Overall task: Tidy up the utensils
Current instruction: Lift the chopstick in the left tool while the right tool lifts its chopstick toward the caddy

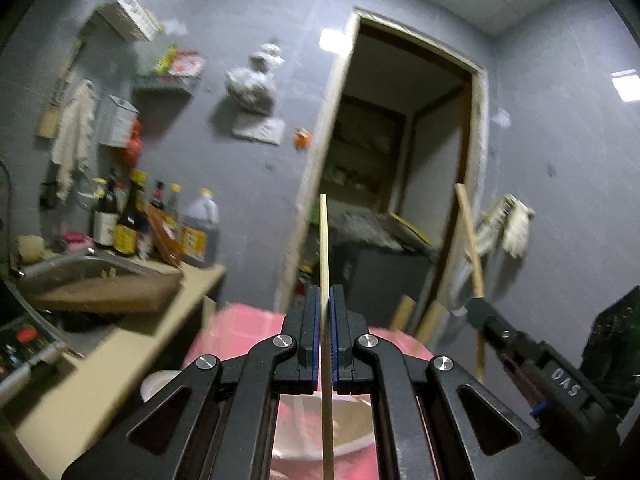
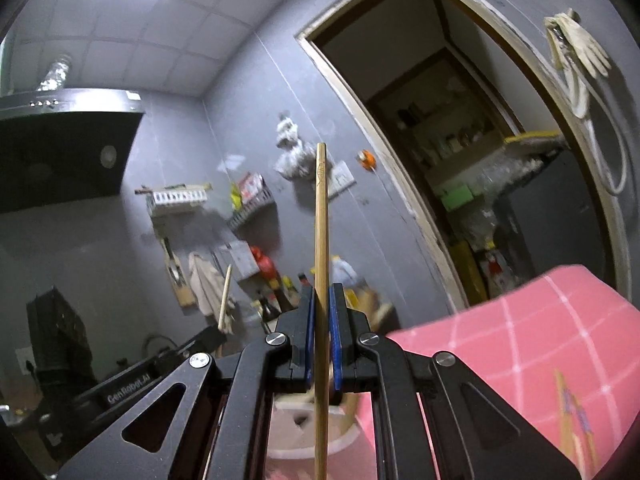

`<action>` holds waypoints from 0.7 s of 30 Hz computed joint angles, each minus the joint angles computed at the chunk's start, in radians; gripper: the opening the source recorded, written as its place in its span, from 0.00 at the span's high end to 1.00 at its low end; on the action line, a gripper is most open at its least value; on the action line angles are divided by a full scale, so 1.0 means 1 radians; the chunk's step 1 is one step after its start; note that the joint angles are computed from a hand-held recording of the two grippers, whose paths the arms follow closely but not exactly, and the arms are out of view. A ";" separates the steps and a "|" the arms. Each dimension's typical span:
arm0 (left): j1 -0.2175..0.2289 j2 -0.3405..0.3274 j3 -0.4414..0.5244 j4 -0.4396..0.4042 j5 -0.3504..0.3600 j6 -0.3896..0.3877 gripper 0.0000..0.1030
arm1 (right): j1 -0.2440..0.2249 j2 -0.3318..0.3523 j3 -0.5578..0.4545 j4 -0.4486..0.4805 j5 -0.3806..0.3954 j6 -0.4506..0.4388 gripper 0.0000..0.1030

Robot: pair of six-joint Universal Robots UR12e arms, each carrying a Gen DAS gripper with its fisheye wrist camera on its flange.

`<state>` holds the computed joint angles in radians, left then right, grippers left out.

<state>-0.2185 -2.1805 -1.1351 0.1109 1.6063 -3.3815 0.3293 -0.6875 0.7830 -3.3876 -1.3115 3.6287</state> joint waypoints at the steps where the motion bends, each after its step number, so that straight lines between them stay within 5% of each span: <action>1: 0.007 -0.002 0.002 0.010 0.011 -0.007 0.98 | 0.005 0.027 -0.050 0.002 -0.002 -0.005 0.95; 12: 0.040 -0.058 0.060 0.036 0.141 -0.007 0.98 | 0.043 0.204 -0.363 0.082 -0.077 -0.114 0.95; 21: 0.031 -0.086 0.063 0.037 0.174 0.021 0.98 | 0.042 0.200 -0.325 0.122 -0.054 -0.119 0.95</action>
<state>-0.1873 -2.2663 -1.0720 0.1481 1.7800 -3.3605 0.3715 -0.4878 0.4582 -3.2655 -1.3653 3.5102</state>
